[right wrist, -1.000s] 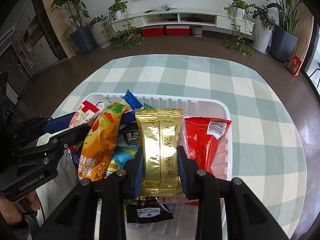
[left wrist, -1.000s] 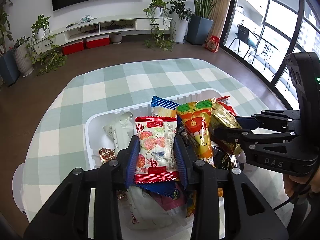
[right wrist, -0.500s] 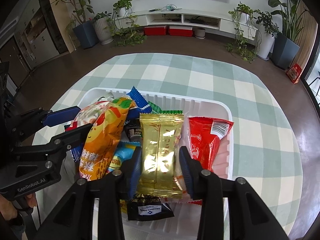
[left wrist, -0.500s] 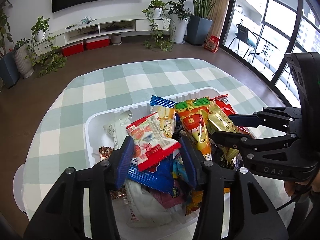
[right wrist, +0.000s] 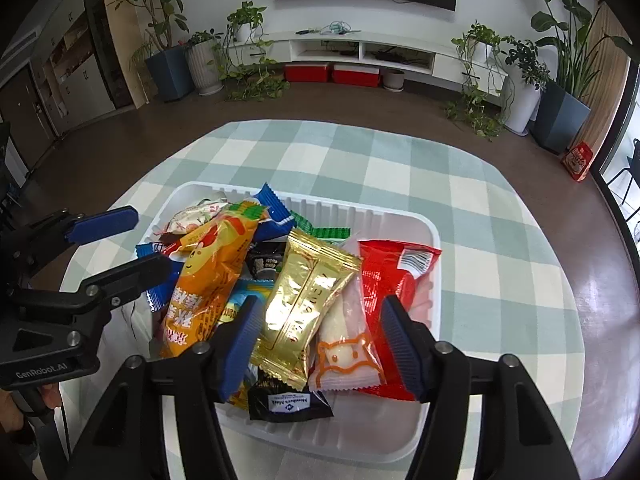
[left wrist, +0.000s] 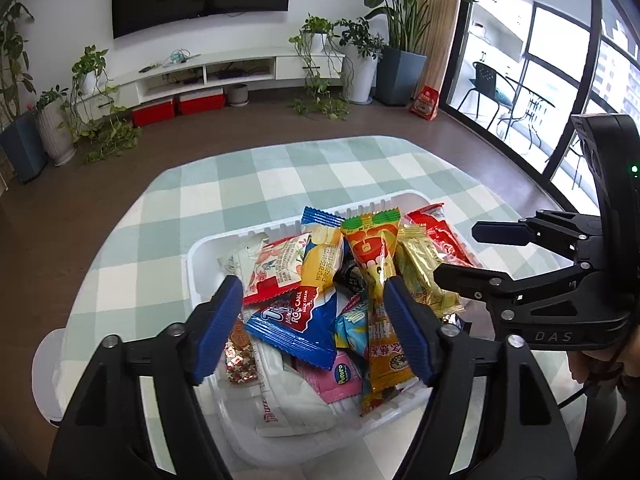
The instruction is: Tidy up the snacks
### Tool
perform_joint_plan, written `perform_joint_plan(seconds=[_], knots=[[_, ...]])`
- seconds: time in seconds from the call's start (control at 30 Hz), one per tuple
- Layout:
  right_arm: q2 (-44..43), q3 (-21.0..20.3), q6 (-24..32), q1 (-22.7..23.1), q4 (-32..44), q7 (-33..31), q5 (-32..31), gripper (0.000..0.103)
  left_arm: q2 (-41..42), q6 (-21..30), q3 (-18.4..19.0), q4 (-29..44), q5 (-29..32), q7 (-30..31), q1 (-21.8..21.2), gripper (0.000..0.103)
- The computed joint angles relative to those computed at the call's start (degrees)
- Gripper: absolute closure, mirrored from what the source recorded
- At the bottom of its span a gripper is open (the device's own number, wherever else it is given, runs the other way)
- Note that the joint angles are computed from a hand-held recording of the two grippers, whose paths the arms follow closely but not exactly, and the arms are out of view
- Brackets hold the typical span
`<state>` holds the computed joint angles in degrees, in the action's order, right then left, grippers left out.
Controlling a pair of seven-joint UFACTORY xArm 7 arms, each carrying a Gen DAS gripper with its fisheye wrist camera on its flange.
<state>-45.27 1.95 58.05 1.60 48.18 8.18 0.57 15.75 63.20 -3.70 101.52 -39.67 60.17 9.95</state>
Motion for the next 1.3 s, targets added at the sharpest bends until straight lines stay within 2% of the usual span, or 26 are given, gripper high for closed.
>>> perform_joint_plan(seconds=[0.1,0.17,0.3,0.4,0.53,0.57,0.67,0.77,0.83,0.87,0.97,1.03,1.07,1.17,1.23,1.3], knots=[[-2.2,-0.4,0.1,-0.4,-0.2,0.8,0.3,0.029,-2.9,-1.8,0.4,-2.8,-1.7,1.0,0.6,0.02],[-4.3,-0.8,-0.4,-0.7,-0.7,1.5,0.7,0.023,-5.9,-4.5,1.1,-6.1,-3.1,1.9,0.7,0.005],[-8.8,-1.4,-1.1,-1.0,-1.9,3.6,2.4,0.011,-14.0,-12.0,3.1,-15.9,-8.5,7.9,-0.1,0.002],[-12.8,-1.7,-1.7,-1.2,-3.2,6.1,4.0,0.004,-20.1,-12.7,6.3,-21.9,-16.7,14.8,-1.0,0.0],[-17.5,-0.9,-1.5,-1.3,-4.1,8.9,4.8,0.002,-27.8,-12.5,9.9,-28.1,-19.6,17.5,-3.2,0.0],[-19.1,-0.4,-1.4,-1.5,-4.3,9.8,4.8,0.001,-30.1,-14.3,10.3,-30.1,-20.2,17.8,-3.8,0.0],[-22.6,1.1,-1.1,-1.8,-4.5,11.3,3.7,0.0,-38.3,-25.3,10.4,-37.5,-24.1,22.5,-6.2,0.0],[-26.0,2.4,-0.9,-2.1,-4.3,12.8,2.7,0.0,-46.2,-37.8,10.4,-44.0,-31.0,31.9,-10.1,0.0],[-27.4,3.0,-0.5,-2.3,-3.8,13.7,2.1,0.0,-49.2,-44.3,9.3,-46.0,-31.9,32.8,-10.9,0.0],[-28.2,3.2,-0.2,-2.5,-3.6,14.1,1.8,0.0,-50.3,-44.8,8.6,-46.5,-29.7,29.7,-10.0,0.0],[-29.9,4.2,0.8,-3.2,-2.4,14.9,0.3,0.0,-52.3,-39.6,9.5,-46.7,-23.0,21.5,-8.5,0.0],[-31.3,5.0,1.1,-3.9,-1.8,15.1,-1.1,0.0,-53.5,-39.0,9.7,-47.3,-20.3,18.0,-8.1,0.0],[-32.1,5.4,1.2,-4.2,-1.6,15.1,-1.7,0.0,-54.0,-37.7,9.2,-47.5,-17.5,14.4,-6.7,0.0],[-34.7,6.3,2.2,-5.2,-1.4,15.7,-3.1,0.0,-54.1,-30.7,9.8,-46.3,-10.6,6.5,-5.1,0.0],[-35.7,6.7,3.8,-5.8,-1.3,16.5,-3.4,0.0,-54.9,-28.3,10.6,-46.7,-7.9,4.3,-5.5,0.0],[-36.4,7.2,6.2,-6.2,-1.2,17.3,-3.5,0.0,-55.3,-22.8,11.5,-46.2,-3.1,2.2,-5.7,0.0]])
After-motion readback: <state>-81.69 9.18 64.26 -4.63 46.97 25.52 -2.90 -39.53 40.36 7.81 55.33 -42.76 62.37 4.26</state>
